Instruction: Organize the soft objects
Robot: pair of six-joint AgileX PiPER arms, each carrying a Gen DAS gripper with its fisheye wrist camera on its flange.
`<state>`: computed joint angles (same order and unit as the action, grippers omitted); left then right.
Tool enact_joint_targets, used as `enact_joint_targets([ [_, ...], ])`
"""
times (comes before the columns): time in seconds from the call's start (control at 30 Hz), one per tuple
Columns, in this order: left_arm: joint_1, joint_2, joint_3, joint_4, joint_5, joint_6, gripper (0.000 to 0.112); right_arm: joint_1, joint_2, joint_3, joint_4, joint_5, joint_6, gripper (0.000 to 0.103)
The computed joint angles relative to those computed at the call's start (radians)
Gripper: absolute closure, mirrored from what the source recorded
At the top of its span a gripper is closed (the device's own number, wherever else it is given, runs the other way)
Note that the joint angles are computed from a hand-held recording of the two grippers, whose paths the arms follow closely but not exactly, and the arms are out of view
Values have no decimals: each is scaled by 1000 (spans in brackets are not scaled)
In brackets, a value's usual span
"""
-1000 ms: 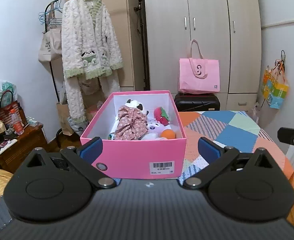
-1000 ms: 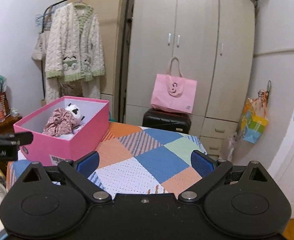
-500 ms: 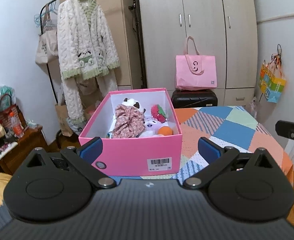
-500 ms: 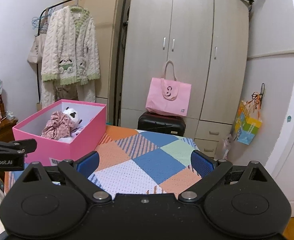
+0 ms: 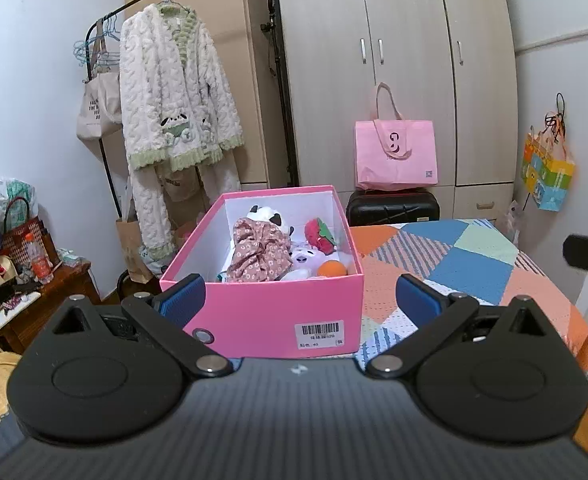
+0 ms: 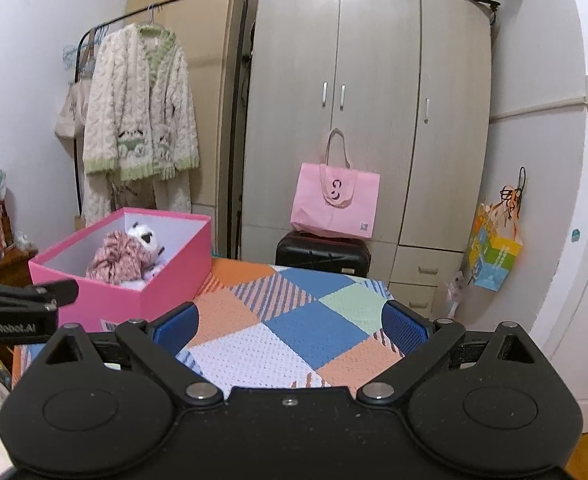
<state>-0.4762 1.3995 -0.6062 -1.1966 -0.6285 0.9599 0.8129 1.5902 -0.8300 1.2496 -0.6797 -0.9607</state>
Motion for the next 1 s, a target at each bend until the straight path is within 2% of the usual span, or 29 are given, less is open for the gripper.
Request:
enact_joint_targets([
  [0.1, 4, -4, 2, 5, 5, -4, 9, -9, -15, 15, -16, 10, 47, 3],
  [0.37, 6, -7, 6, 24, 9, -21, 9, -13, 0, 10, 11, -3, 30, 3],
  [0.57, -8, -1, 2, -9, -10, 5, 9, 9, 10, 13, 25, -58, 42, 3],
  [0.77, -5, 10, -8, -38, -13, 7, 9, 1, 10, 13, 21, -37, 41, 3],
  [1.0, -2, 8, 10, 6, -36, -54, 9, -11, 21, 1, 25, -16, 28, 3],
])
